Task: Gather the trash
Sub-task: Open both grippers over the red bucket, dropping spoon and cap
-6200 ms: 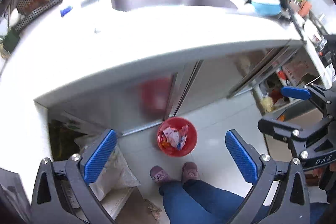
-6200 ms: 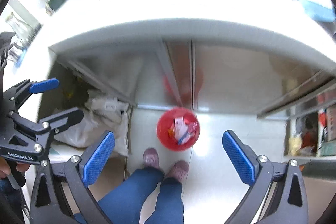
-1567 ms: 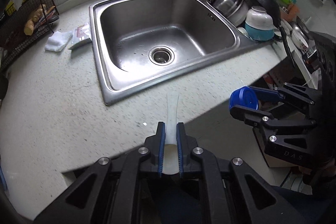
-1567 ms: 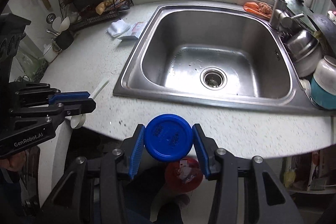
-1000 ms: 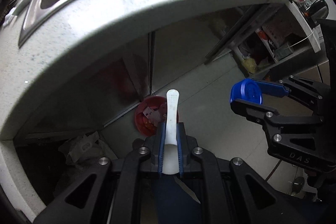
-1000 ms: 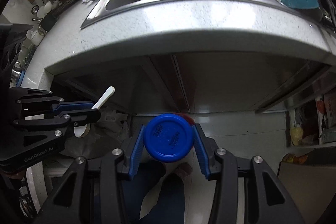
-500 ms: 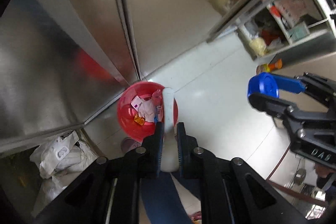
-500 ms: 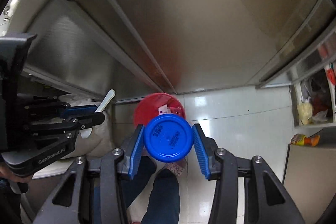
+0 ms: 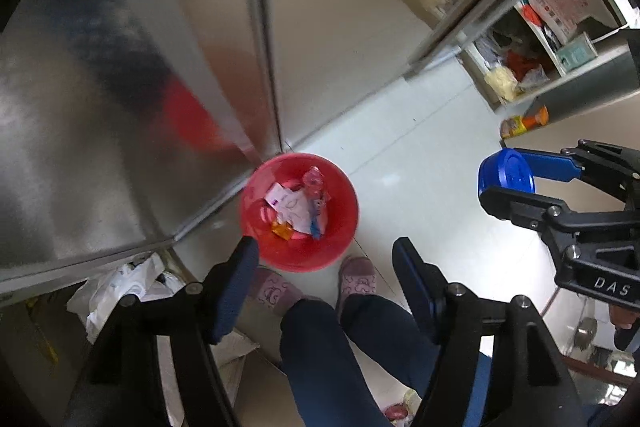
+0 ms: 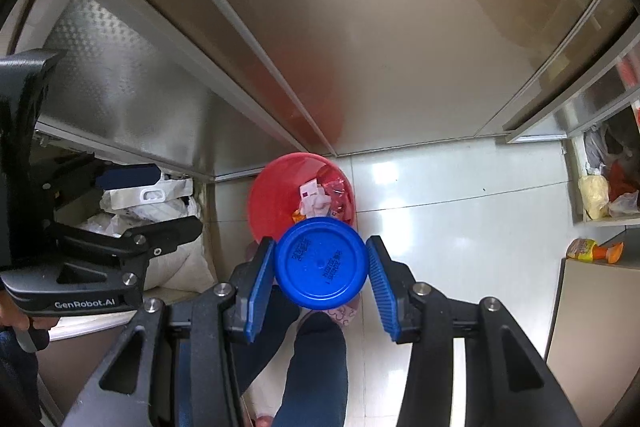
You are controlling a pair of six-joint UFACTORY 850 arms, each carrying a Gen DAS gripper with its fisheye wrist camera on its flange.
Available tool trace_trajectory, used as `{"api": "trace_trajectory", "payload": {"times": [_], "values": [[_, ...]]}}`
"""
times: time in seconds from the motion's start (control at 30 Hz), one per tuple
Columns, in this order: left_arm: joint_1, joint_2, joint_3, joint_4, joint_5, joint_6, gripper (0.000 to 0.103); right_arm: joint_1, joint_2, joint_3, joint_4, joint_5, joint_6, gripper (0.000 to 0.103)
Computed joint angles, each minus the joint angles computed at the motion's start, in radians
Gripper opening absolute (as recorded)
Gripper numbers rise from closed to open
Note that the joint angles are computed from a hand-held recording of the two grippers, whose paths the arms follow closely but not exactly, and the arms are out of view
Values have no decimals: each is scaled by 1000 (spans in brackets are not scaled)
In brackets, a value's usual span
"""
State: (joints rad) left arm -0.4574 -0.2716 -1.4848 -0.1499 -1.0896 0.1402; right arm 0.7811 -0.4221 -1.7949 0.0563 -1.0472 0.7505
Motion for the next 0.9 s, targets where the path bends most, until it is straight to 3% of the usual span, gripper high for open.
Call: {"api": "trace_trajectory", "payload": {"times": [0.03,0.2,0.4,0.53,0.83,0.87,0.9], "values": [[9,17,14,-14,15,19,80,1,-6,-11,4,4,-4,43],[36,50,59,11,46,32,93,8,-54,-50,18,27,-45,43],[91,59,109,14,48,17,93,22,-147,-133,32,24,-110,43],[119,64,138,36,68,-18,103,32,-198,-185,28,21,-142,43],[162,77,178,49,100,-36,103,44,-291,-264,25,-25,-180,43],[167,79,178,47,99,-30,103,43,-304,-278,34,-37,-190,48],[168,81,178,48,98,-30,103,45,-309,-285,33,-40,-186,64]]}}
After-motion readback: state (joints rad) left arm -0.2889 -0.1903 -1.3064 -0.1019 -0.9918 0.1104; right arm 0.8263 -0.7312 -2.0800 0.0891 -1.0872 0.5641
